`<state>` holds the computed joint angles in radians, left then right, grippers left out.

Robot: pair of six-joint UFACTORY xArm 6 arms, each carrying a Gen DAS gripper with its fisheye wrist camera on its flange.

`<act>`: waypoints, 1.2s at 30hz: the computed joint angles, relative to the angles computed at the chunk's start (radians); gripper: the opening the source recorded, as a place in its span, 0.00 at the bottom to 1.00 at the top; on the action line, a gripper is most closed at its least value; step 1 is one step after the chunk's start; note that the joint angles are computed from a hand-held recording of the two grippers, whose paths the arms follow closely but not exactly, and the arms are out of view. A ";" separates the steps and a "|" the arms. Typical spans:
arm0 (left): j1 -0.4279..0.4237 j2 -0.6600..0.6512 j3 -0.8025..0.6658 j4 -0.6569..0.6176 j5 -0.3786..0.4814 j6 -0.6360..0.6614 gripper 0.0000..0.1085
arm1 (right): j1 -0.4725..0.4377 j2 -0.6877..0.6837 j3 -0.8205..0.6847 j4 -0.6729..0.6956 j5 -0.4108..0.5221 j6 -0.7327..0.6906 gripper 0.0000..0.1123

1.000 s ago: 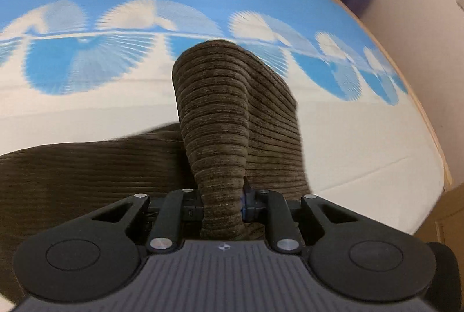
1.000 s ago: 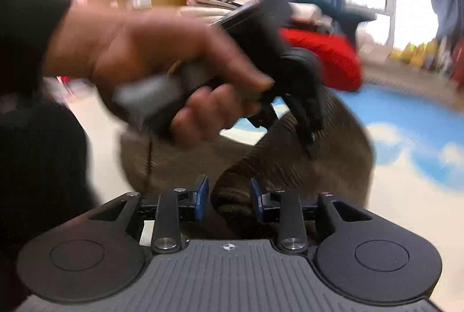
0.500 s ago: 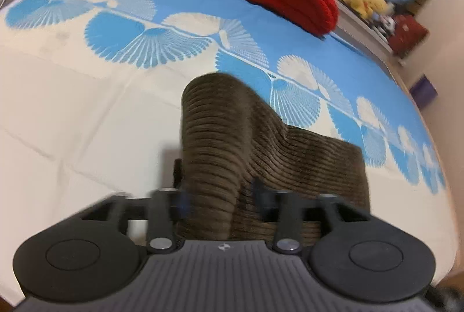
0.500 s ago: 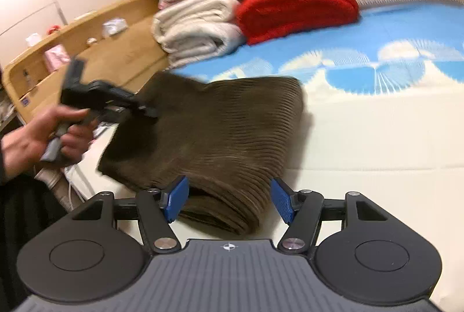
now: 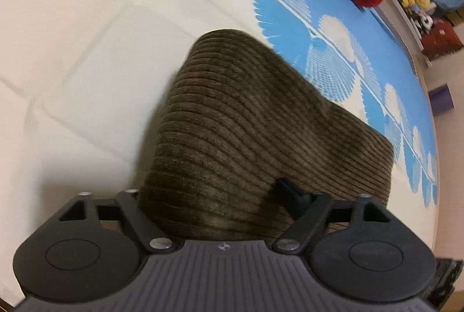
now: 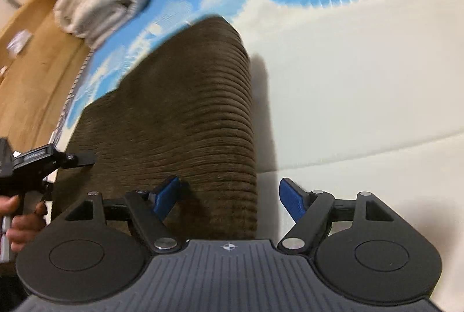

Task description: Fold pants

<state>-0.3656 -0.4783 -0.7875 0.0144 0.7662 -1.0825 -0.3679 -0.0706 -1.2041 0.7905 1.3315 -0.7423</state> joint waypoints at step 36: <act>-0.281 0.900 -1.058 0.055 0.335 0.624 0.37 | -0.165 0.494 -0.716 -0.248 0.141 -0.612 0.21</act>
<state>-0.6467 0.4213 -1.8457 0.0693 1.1008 -0.4581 -0.5329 0.4236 -1.9196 0.5427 1.4725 -1.3546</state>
